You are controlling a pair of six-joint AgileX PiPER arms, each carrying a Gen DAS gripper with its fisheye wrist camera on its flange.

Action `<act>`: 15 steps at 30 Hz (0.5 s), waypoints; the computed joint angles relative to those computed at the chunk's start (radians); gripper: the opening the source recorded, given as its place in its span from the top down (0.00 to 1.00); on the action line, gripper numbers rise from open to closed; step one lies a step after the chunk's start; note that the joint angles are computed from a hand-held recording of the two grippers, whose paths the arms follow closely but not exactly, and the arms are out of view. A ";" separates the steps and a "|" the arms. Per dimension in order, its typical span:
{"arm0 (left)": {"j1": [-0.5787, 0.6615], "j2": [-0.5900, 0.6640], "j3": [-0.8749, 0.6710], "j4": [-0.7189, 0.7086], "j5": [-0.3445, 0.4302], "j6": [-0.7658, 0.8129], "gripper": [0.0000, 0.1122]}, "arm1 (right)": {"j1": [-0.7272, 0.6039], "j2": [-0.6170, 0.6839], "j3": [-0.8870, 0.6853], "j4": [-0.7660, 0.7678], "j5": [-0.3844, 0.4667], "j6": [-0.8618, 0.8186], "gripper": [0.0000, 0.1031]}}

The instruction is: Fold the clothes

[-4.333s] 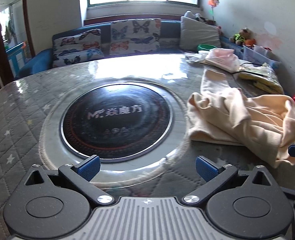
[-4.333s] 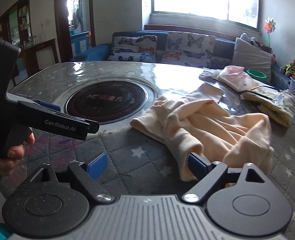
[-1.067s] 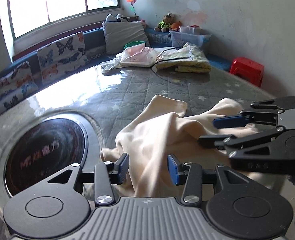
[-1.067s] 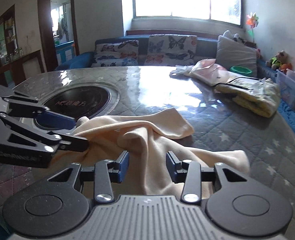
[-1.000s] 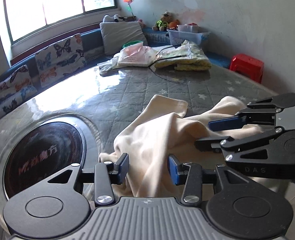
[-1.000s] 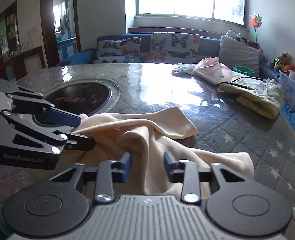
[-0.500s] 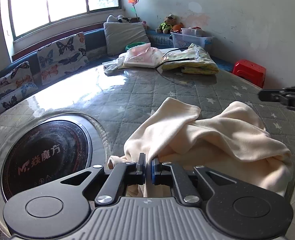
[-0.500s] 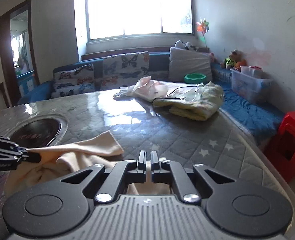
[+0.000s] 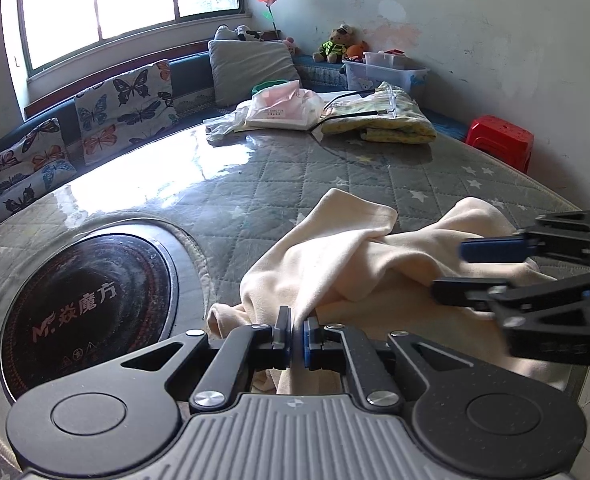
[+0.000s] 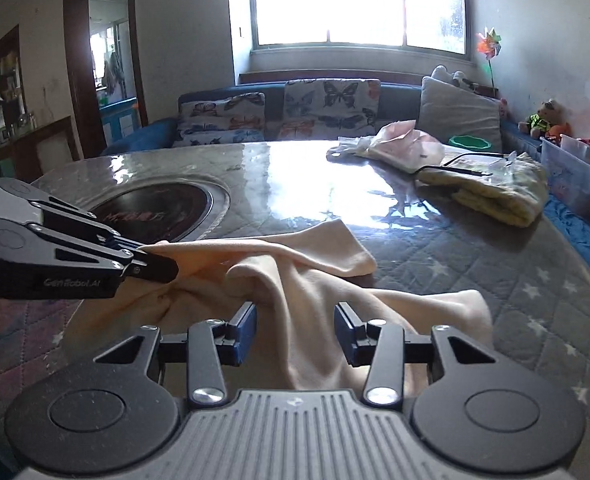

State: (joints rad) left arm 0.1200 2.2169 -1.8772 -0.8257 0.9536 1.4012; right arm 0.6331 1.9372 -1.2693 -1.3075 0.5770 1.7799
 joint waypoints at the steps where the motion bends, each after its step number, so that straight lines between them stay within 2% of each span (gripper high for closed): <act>1: -0.002 0.002 -0.001 0.003 -0.001 -0.002 0.91 | -0.007 0.014 -0.016 0.008 -0.011 -0.018 0.59; 4: -0.010 0.008 -0.008 0.015 -0.004 -0.009 0.91 | -0.019 0.060 -0.071 0.049 -0.014 -0.085 0.62; 6: -0.015 0.011 -0.011 0.021 -0.008 -0.011 0.90 | -0.015 0.087 -0.103 0.066 0.020 -0.118 0.77; 9: -0.024 0.017 -0.020 0.028 -0.016 -0.013 0.88 | -0.012 0.096 -0.115 0.062 0.064 -0.126 0.92; 11: -0.027 0.025 -0.033 0.029 -0.016 -0.015 0.90 | -0.008 0.079 -0.091 0.023 0.088 -0.080 0.95; 15: -0.014 0.042 -0.068 0.024 0.012 -0.036 0.94 | 0.013 0.032 -0.033 -0.053 0.192 0.011 0.96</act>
